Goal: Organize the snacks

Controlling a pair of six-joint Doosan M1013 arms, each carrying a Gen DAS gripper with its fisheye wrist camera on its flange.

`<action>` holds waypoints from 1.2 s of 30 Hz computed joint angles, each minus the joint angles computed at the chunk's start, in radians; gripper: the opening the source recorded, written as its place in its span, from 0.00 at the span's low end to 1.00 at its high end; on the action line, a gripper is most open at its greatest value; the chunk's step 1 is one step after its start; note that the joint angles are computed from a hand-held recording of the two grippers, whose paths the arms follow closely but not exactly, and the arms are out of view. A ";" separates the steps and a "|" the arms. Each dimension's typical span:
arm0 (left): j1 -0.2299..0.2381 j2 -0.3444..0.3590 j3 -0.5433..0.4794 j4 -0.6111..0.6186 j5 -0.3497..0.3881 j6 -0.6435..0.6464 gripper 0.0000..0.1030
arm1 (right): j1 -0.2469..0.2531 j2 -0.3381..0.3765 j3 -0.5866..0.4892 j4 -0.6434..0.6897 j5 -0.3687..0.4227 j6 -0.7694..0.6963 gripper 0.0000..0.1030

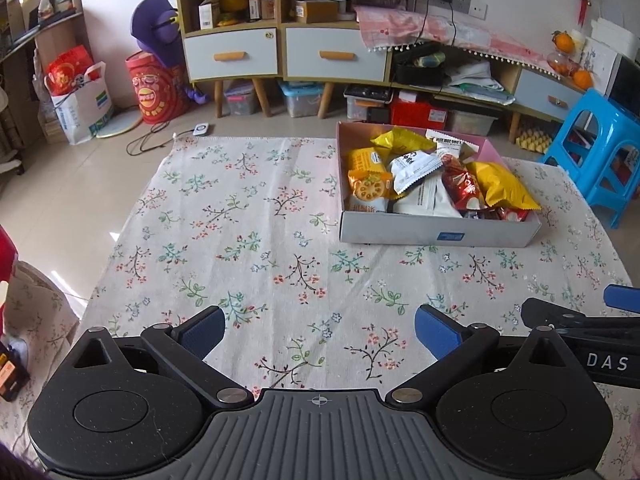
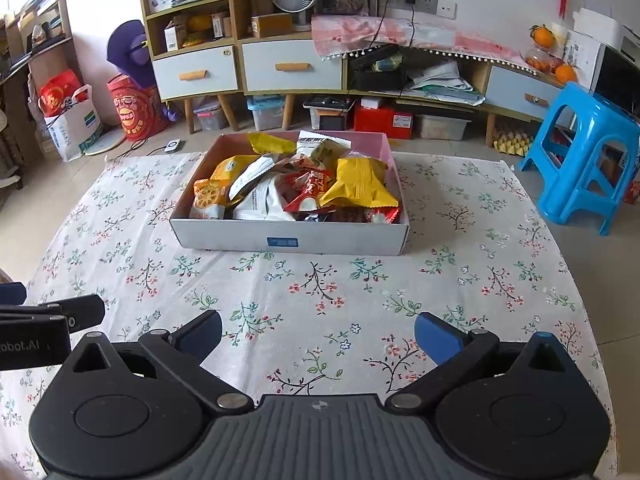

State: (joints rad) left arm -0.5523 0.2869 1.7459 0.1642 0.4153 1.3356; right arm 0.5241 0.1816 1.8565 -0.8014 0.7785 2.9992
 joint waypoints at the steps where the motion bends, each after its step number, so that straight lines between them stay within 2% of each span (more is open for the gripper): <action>1: 0.000 0.000 0.000 -0.001 0.002 0.001 0.99 | 0.002 0.000 -0.001 -0.004 0.001 0.003 0.90; 12: 0.004 0.004 -0.007 -0.032 0.026 0.021 0.99 | 0.007 0.003 -0.003 -0.019 0.006 0.015 0.90; 36: 0.002 0.004 -0.004 -0.029 0.030 0.017 0.99 | 0.010 0.005 -0.005 -0.009 0.007 0.009 0.90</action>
State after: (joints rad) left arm -0.5499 0.2912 1.7414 0.1355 0.4458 1.3527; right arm 0.5338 0.1864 1.8515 -0.8108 0.7859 3.0083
